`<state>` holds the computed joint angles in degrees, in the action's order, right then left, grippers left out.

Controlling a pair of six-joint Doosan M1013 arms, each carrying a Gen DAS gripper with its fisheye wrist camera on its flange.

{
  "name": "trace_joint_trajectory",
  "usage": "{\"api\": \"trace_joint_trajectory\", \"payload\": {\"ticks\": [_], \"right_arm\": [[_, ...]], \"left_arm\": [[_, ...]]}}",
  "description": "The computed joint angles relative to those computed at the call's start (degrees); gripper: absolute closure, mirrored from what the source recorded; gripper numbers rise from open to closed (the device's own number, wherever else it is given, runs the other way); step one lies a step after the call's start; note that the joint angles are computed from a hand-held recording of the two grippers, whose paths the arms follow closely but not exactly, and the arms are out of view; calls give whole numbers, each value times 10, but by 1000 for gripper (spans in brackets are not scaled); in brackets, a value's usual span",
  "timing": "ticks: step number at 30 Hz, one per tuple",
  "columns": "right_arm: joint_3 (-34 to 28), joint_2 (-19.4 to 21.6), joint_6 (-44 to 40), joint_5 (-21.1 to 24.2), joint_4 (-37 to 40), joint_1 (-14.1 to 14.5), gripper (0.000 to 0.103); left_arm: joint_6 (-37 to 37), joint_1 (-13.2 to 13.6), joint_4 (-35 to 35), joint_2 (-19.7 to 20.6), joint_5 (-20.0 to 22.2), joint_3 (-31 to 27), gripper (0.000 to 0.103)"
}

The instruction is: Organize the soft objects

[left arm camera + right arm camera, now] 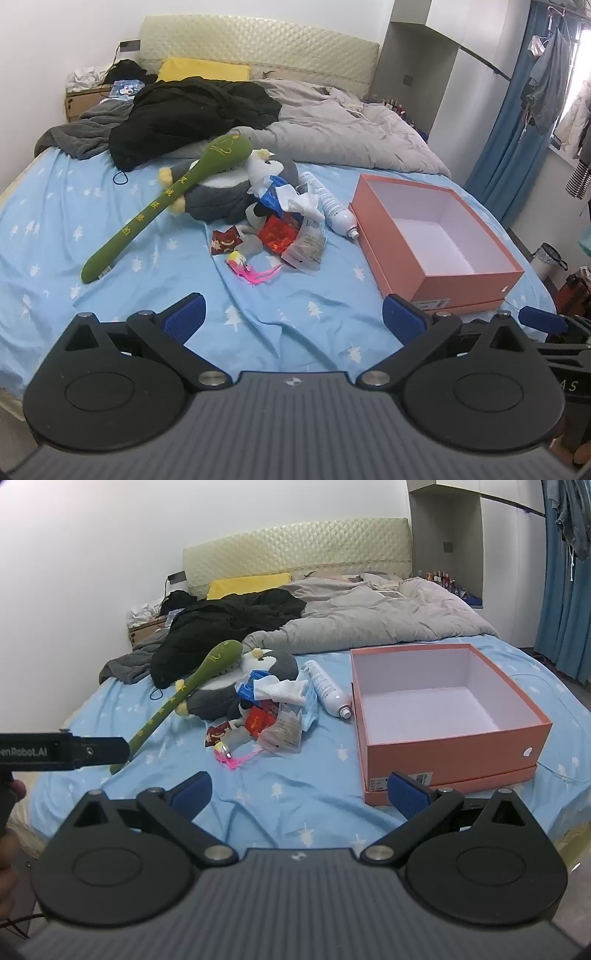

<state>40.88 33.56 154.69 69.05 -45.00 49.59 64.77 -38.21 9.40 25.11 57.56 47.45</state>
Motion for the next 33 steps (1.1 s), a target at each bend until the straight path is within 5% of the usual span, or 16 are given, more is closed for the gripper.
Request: {"api": "trace_joint_trajectory", "payload": {"ticks": [33], "right_arm": [[0,3,4,3,12,-3,0]], "left_arm": [[16,-2,-3,1,-11,8,0]]}}
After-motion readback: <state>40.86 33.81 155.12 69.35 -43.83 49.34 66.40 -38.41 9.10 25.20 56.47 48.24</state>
